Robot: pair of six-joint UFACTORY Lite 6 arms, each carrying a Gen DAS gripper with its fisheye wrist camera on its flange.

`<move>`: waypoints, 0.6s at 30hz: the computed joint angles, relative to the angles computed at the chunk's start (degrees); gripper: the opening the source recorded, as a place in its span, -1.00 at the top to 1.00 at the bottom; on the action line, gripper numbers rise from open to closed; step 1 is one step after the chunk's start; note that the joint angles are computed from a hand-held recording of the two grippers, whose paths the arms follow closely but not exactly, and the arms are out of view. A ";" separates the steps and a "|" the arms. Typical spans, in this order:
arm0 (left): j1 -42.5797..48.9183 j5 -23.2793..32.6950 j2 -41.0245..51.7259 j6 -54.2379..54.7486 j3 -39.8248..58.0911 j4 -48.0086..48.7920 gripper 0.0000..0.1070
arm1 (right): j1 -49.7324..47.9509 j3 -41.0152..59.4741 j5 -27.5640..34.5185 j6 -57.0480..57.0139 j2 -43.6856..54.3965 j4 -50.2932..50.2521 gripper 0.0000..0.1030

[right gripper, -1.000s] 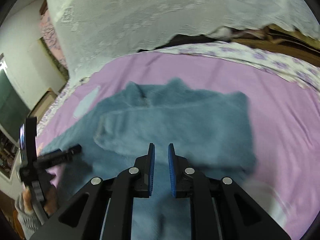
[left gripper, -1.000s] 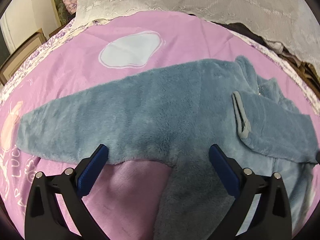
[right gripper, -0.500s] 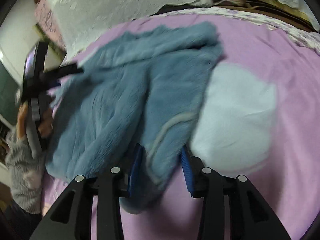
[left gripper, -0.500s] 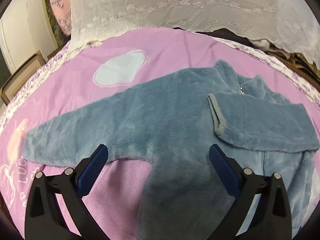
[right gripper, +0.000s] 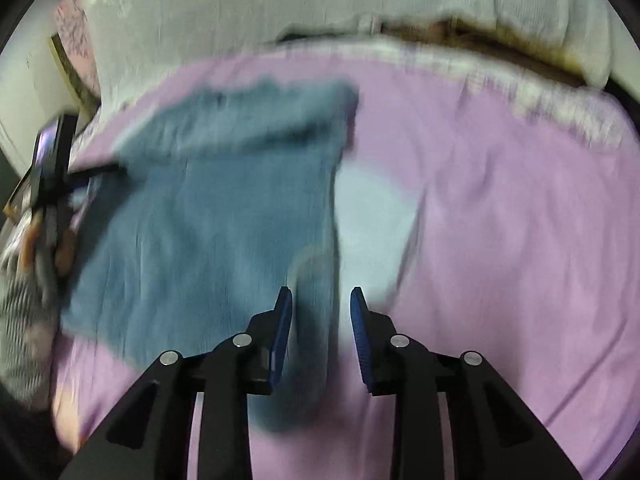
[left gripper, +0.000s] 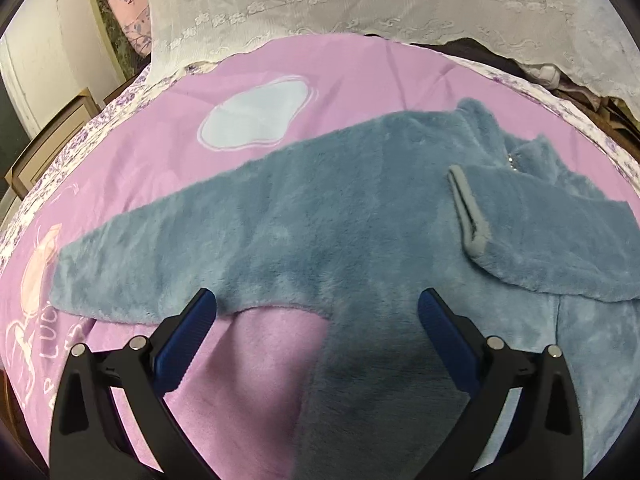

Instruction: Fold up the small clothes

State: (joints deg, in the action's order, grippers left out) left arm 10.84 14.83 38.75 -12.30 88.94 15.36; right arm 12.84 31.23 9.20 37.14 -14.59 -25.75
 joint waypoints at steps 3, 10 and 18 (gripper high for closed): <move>2.12 -0.57 -1.03 0.26 -1.05 -1.09 -0.85 | 0.91 12.91 -3.18 6.10 12.29 -6.45 0.38; 8.15 4.35 3.44 24.55 3.87 -28.10 -0.85 | 2.53 50.36 0.77 8.82 45.10 -8.92 0.39; 7.06 2.58 1.47 21.11 1.48 -22.69 -0.85 | -0.44 54.87 -1.40 -5.46 52.67 10.05 0.36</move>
